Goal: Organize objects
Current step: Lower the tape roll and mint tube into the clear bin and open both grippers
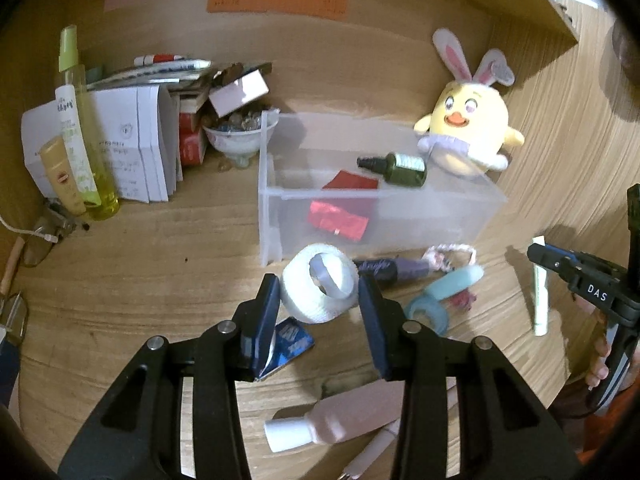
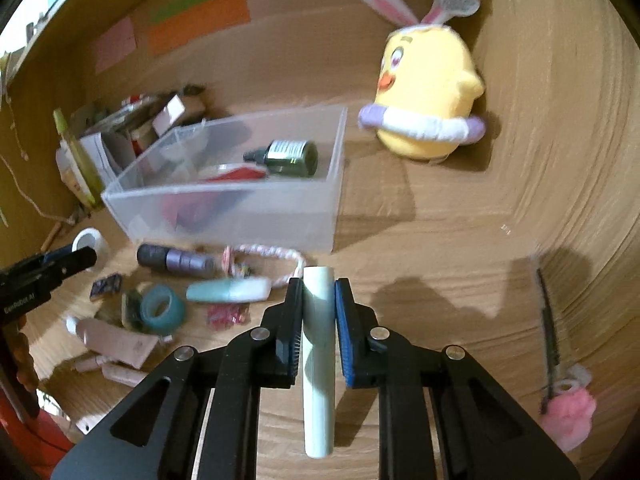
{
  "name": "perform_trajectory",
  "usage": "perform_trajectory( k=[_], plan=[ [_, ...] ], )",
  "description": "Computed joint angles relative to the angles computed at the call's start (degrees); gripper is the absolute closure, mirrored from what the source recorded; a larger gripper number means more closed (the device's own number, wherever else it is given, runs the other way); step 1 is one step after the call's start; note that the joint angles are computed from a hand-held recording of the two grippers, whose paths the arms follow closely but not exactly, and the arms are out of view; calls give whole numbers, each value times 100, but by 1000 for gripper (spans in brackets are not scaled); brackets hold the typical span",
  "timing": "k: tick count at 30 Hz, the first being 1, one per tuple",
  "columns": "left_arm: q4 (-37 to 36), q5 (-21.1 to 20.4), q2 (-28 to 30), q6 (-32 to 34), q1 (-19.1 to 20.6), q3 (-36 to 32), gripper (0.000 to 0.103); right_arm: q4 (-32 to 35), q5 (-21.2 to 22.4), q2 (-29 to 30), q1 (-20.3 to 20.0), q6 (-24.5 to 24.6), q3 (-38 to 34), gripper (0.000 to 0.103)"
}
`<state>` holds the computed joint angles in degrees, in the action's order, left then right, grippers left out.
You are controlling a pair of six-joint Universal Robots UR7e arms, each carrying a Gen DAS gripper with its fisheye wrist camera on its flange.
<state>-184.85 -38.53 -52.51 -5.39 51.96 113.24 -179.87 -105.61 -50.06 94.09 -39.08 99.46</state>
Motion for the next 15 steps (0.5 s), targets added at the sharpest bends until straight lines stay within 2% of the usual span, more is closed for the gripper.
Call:
perform_trajectory(
  k=[15],
  plan=[
    [-541,-24,91,524,-130,-262,63,-365,426,-247,157,-102,55,89]
  ],
)
